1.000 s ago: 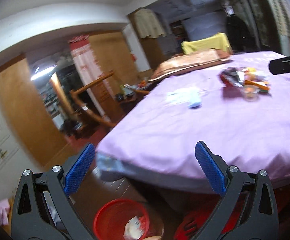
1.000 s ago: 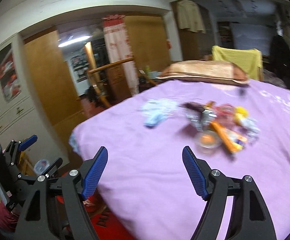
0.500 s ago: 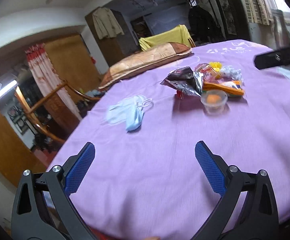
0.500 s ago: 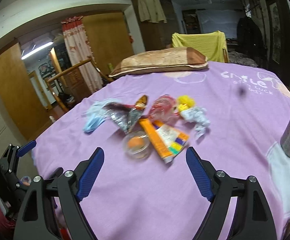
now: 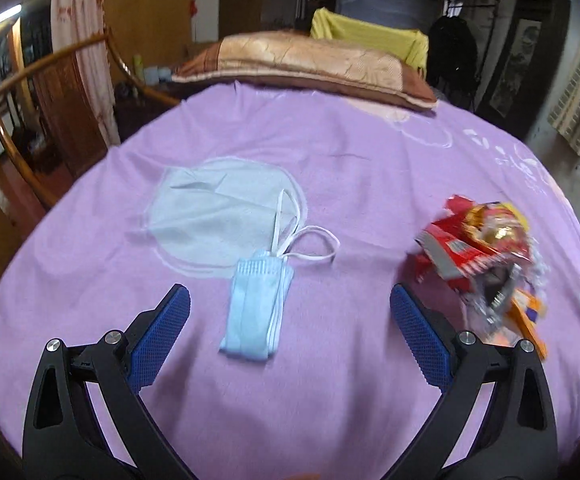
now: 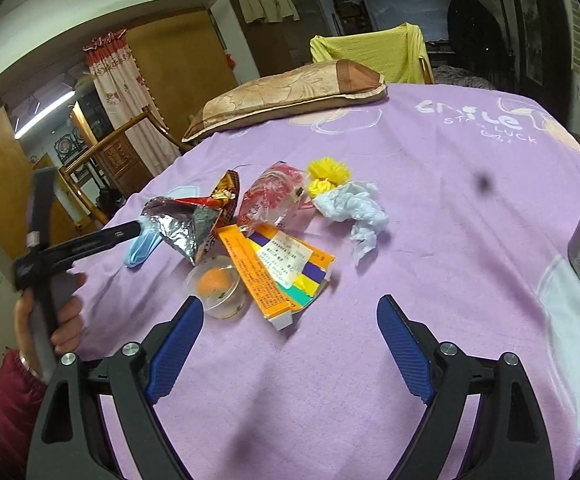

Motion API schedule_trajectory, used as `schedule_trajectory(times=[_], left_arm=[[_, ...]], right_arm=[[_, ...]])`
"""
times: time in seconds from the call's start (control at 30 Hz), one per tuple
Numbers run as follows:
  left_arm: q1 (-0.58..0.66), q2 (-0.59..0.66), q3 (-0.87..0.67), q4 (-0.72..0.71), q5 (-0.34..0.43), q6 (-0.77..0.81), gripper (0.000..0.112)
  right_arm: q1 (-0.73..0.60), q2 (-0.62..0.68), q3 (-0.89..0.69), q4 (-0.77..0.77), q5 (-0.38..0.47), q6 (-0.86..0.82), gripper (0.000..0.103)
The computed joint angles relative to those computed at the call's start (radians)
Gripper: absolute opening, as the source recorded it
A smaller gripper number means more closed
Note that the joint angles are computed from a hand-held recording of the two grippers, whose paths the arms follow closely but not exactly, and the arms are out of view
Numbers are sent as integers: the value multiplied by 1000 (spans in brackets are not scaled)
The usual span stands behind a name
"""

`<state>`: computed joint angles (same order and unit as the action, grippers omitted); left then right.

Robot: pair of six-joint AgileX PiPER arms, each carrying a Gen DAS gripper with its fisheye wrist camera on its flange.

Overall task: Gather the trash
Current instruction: 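Grasp the blue face mask with the left tool while the right tool approaches the plastic cup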

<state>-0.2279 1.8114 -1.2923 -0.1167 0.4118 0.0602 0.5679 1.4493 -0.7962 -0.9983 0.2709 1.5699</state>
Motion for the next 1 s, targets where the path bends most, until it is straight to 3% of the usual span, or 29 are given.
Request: schedule_trajectory(times=[0.23, 0.37, 0.47, 0.57, 0.67, 0.8, 1.0], left_arm=[[15, 166, -167, 17, 125, -71, 96], [18, 163, -160, 19, 116, -68, 96], [0, 176, -178, 97, 133, -129, 96], [-57, 206, -215, 301, 177, -284, 98], [-43, 202, -205, 263, 166, -255, 97], [-45, 198, -199, 276, 165, -263, 98], [-44, 199, -200, 273, 164, -261, 98]], right_arm=[[16, 17, -17, 19, 36, -29, 88], [26, 33, -26, 30, 50, -48, 88], [38, 57, -42, 26, 71, -56, 88], [56, 81, -61, 15, 96, -63, 88], [71, 103, -81, 21, 99, -81, 82], [84, 145, -138, 159, 86, -238, 70], [126, 241, -274, 378, 94, -504, 69]])
